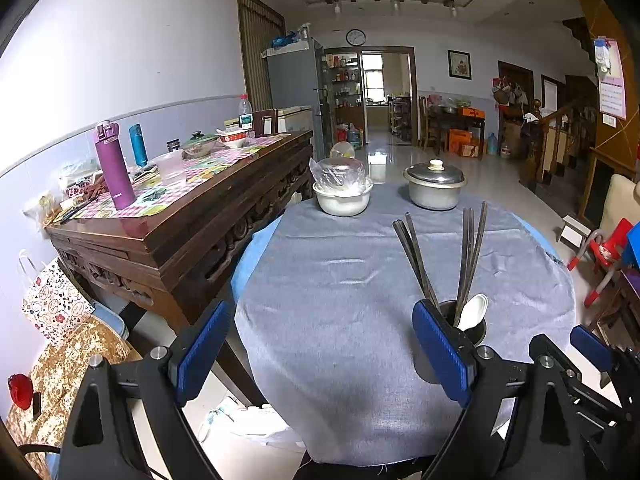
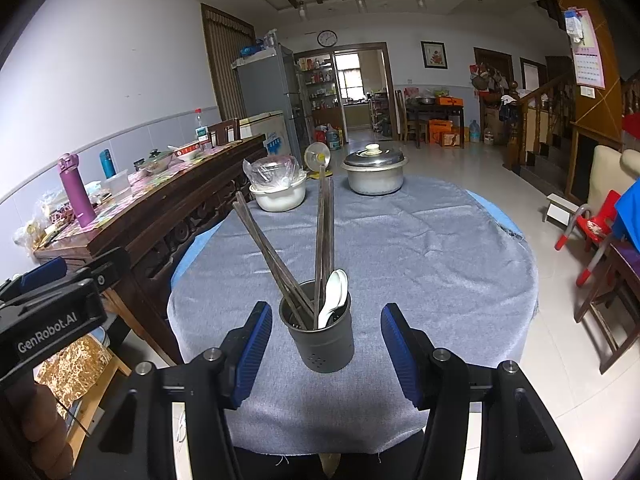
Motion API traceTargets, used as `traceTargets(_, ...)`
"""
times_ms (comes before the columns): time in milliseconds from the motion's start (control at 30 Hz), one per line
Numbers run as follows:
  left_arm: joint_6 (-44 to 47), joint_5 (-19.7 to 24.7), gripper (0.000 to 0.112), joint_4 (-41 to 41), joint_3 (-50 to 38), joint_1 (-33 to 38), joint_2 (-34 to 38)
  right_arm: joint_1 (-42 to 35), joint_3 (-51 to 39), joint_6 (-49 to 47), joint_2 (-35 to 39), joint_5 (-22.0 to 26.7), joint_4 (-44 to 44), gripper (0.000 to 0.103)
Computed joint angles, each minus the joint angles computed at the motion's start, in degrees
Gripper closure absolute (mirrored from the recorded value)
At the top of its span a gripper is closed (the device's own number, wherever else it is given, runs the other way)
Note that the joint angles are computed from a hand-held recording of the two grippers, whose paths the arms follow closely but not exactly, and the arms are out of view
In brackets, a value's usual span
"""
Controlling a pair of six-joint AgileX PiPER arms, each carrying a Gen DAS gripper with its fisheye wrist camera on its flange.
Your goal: Organize utensils
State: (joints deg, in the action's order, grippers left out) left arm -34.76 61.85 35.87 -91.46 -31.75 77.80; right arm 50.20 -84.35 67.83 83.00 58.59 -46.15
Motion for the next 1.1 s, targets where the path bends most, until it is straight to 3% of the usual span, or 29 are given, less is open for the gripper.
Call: traceTargets(1100,-0.2,-0.3,0.020,-0.5,0.6,0.1,0.7,-1.6,-0.4,-0.9,-0.5,-0.9,-0.8,0.042)
